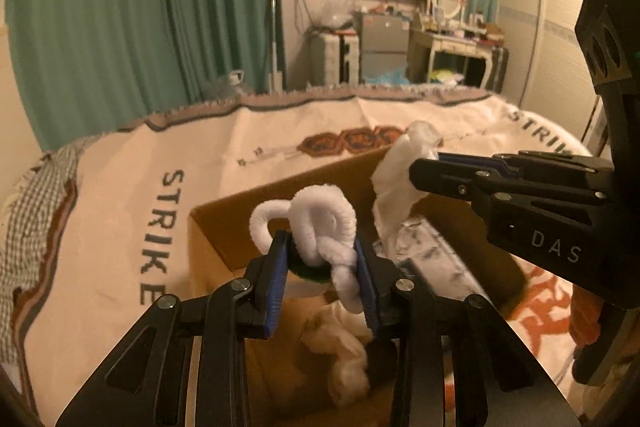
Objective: Organize soft objects
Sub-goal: 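Grasp the rolled sock with the left gripper, carry both socks into the box, release, then grasp the blue tissue pack with the right gripper while the left gripper grasps a white sock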
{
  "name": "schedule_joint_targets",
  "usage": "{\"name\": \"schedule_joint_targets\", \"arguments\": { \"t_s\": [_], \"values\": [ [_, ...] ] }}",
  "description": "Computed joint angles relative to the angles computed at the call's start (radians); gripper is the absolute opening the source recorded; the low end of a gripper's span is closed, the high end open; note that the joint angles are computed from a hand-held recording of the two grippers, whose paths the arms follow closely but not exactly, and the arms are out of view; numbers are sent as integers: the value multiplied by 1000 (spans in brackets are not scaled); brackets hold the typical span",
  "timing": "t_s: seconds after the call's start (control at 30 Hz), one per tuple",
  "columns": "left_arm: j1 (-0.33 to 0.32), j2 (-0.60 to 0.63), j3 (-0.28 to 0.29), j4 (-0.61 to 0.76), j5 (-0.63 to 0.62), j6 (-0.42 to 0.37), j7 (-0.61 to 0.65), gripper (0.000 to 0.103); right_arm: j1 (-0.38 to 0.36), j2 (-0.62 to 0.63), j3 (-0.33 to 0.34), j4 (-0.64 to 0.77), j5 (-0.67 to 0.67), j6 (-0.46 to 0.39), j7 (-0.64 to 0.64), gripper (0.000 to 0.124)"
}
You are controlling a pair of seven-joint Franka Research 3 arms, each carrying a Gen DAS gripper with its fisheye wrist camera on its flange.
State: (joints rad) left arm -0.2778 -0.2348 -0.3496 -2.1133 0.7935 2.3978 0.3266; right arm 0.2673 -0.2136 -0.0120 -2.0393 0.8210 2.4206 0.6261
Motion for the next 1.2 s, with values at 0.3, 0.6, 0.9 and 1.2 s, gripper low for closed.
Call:
{"name": "schedule_joint_targets", "arguments": {
  "t_s": [0.3,0.6,0.9,1.2],
  "values": [
    [-14,39,-5,48,33,-76,15,44,-20,60,11,39,-15,29,50,48],
    [-35,-97,-80,72,96,-254,-55,73,-31,-110,-25,-13,-17,-1,78,61],
    [-51,-253,-211,115,173,-442,-93,92,-35,-398,-70,-94,-98,-28,112,97],
    [-63,-312,-287,85,111,-523,-109,92,-38,-609,-113,-184,-185,-151,175,103]
  ]
}}
